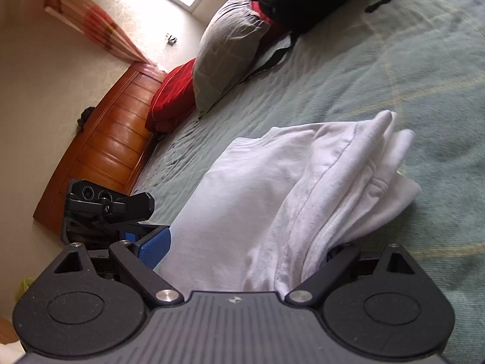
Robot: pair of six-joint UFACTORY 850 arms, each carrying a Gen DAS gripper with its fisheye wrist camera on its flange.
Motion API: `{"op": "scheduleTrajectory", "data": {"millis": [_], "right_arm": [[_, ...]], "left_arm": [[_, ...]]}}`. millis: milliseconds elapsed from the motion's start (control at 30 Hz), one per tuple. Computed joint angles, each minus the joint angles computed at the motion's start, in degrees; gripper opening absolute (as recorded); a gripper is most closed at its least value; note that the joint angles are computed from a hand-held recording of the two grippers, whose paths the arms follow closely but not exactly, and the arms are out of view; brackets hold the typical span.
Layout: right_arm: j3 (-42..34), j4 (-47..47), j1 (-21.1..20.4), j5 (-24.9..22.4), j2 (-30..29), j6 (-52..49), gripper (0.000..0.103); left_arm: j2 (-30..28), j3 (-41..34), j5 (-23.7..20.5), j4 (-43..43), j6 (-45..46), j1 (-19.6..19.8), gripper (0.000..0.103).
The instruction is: Fold clothes
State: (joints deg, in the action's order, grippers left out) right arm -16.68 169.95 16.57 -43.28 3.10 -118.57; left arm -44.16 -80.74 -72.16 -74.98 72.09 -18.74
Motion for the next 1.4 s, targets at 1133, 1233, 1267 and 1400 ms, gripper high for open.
{"op": "scheduleTrajectory", "data": {"millis": [1133, 1233, 1267, 1400], "right_arm": [[-48.02, -26.41, 5.75, 11.57, -31.81, 9.95, 0.095], [-55.15, -29.98, 6.17, 13.17, -36.66, 12.22, 0.095], [-57.64, -31.04, 6.24, 13.61, -38.37, 12.97, 0.095], [-68.52, -35.04, 6.42, 15.51, -45.66, 16.06, 0.095]], "left_arm": [[-2.90, -14.14, 4.84, 4.54, -6.06, 20.08, 0.096], [-5.89, -19.50, 5.06, 5.20, -8.26, 21.98, 0.096], [-6.84, -21.33, 5.40, 5.36, -9.05, 22.47, 0.096], [-11.20, -29.83, 6.75, 6.26, -12.15, 24.17, 0.096]]}}
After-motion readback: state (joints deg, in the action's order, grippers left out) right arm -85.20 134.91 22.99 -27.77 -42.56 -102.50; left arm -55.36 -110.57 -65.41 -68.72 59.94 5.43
